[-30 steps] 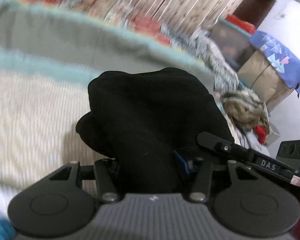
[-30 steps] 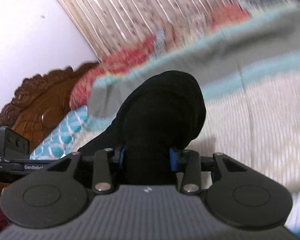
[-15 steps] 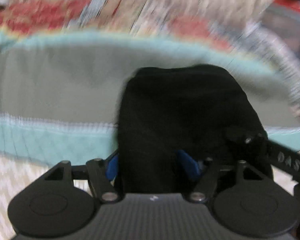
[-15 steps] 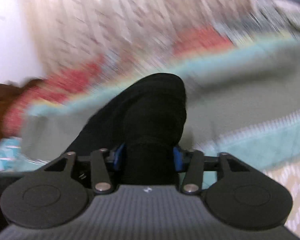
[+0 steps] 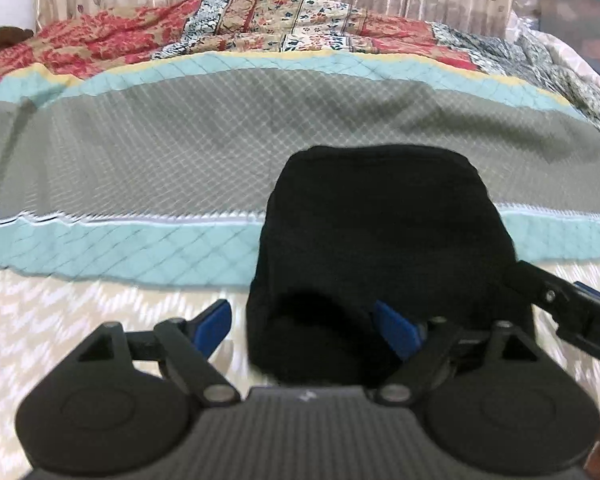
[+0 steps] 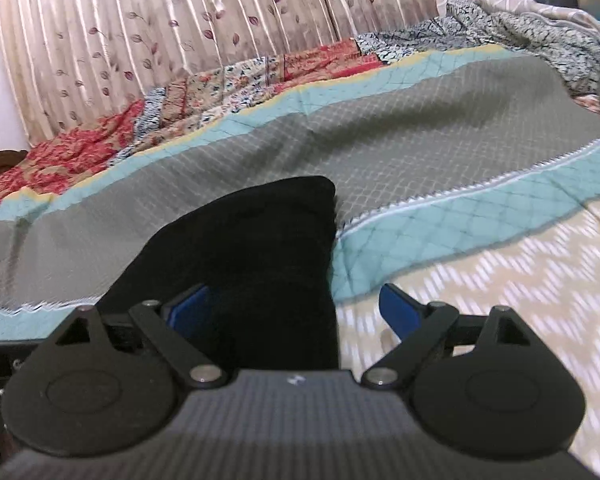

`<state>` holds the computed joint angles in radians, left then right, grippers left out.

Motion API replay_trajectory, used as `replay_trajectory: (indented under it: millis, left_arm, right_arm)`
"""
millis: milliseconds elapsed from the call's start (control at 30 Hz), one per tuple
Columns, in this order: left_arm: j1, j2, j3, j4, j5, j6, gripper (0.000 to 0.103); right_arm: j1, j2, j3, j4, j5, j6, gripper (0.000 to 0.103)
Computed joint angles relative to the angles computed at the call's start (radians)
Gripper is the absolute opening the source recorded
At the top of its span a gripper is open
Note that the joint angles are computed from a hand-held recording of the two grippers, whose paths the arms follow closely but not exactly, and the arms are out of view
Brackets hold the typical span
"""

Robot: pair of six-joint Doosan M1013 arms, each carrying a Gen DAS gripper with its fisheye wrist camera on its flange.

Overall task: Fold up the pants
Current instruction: 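Set the bundle down on the bed and open both grippers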

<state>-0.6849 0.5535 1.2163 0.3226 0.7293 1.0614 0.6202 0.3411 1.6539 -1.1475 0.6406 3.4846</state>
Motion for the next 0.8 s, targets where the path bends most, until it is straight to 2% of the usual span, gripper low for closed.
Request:
replay_trajectory:
  millis: [133, 300, 367, 467, 667, 800]
  left_arm:
    - [-0.026, -0.087, 0.109, 0.036, 0.011, -0.001, 0.091]
    - [-0.045, -0.175, 0.201, 0.047, 0.041, -0.027, 0.093]
    - [-0.051, -0.215, 0.242, 0.052, 0.037, -0.061, 0.094]
    - [-0.062, -0.271, 0.301, 0.069, 0.03, -0.108, 0.099]
    - [-0.094, -0.352, 0.387, 0.115, 0.027, -0.156, 0.103]
    - [-0.107, -0.386, 0.425, 0.125, 0.017, -0.174, 0.103]
  right_arm:
    - [0.052, -0.042, 0.043, 0.004, 0.039, 0.022, 0.093]
    - [0.115, -0.101, 0.092, 0.041, 0.073, 0.016, 0.094]
    - [0.13, -0.11, 0.095, 0.037, 0.087, 0.016, 0.095]
    - [0.178, -0.129, 0.105, 0.021, 0.137, 0.03, 0.096]
    - [0.259, -0.152, 0.127, -0.003, 0.21, 0.113, 0.098]
    - [0.285, -0.161, 0.132, 0.026, 0.23, 0.126, 0.098]
